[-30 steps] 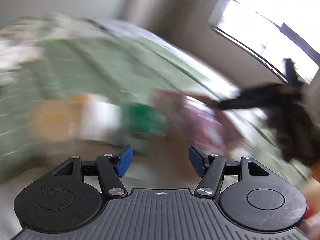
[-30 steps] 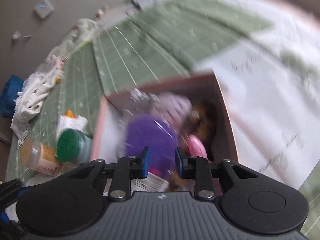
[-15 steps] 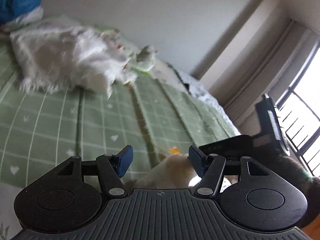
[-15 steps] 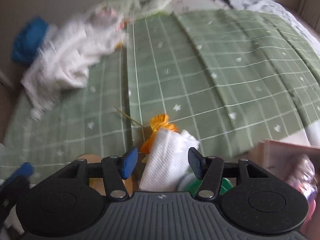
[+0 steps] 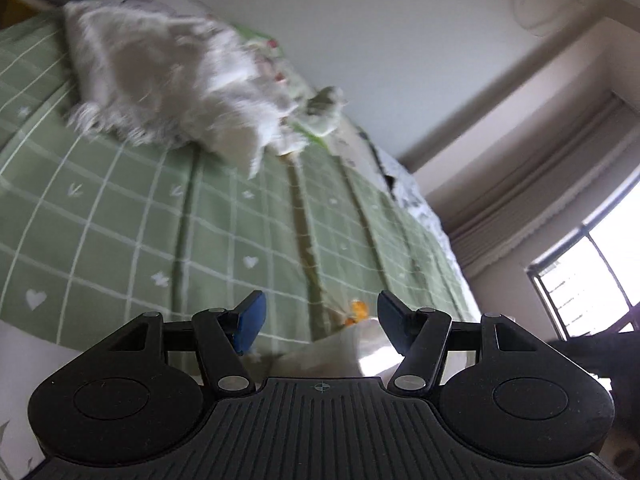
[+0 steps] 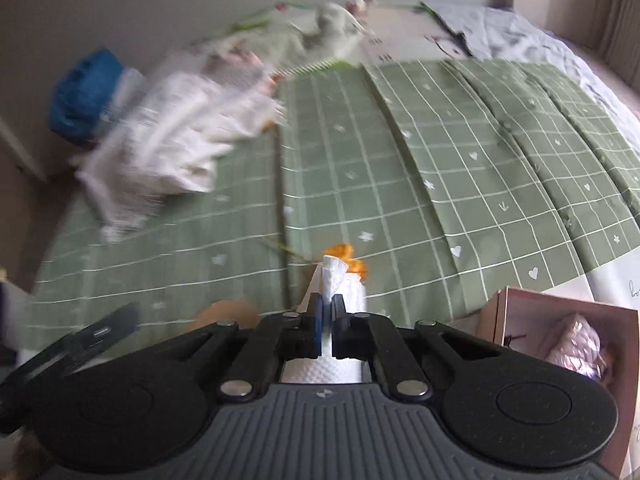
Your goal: Organize soft objects
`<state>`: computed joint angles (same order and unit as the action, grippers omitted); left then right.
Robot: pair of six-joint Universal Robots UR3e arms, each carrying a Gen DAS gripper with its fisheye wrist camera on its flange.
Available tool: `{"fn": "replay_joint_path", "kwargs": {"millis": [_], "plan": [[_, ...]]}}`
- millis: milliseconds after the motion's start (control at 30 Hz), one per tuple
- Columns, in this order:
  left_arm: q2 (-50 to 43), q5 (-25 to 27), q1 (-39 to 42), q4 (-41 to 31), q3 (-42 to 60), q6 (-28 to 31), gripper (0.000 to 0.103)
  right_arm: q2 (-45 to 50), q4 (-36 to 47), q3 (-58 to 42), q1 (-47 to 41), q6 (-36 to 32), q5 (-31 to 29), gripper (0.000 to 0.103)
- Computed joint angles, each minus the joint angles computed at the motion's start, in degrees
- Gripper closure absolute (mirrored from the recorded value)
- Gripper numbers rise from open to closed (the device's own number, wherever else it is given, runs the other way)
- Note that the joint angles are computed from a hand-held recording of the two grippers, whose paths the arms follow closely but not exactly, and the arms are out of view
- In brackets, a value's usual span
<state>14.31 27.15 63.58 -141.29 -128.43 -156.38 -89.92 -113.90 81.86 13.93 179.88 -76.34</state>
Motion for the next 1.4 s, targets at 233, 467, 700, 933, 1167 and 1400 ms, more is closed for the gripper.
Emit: {"fn": "replay_joint_path", "kwargs": {"millis": [233, 467, 700, 933, 1167, 1400], "plan": [[-4.33, -1.17, 4.98, -20.32, 12.66, 20.47, 0.036, -10.59, 7.56, 13.89, -4.3, -5.05, 6.99, 0.098], [-0.29, -0.28, 1.45, -3.45, 7.46, 2.81, 0.036, -12.37, -25.84, 34.41, 10.7, -15.17, -12.14, 0.083], [-2.52, -0.52, 0.85, -5.23, 6.38, 4.59, 0.036, 12.8, -58.85, 35.17, 26.14, -23.06, -34.4, 0.083], [-1.88, 0.1, -0.57, -0.6, 1.98, -0.54, 0.036, 29.45, -63.77, 23.82, 27.16, -24.77, -42.49, 0.082], [-1.74, 2.01, 0.62, -2.33, 1.32, 0.24, 0.037, 30.24, -65.9, 25.31, 26.44, -29.58, -40.96, 0.099], [-1.85, 3.06, 0.44, -1.7, 2.09, -0.65, 0.037, 14.07, -70.22, 44.19, 30.61, -33.19, -36.74, 0.1]]}}
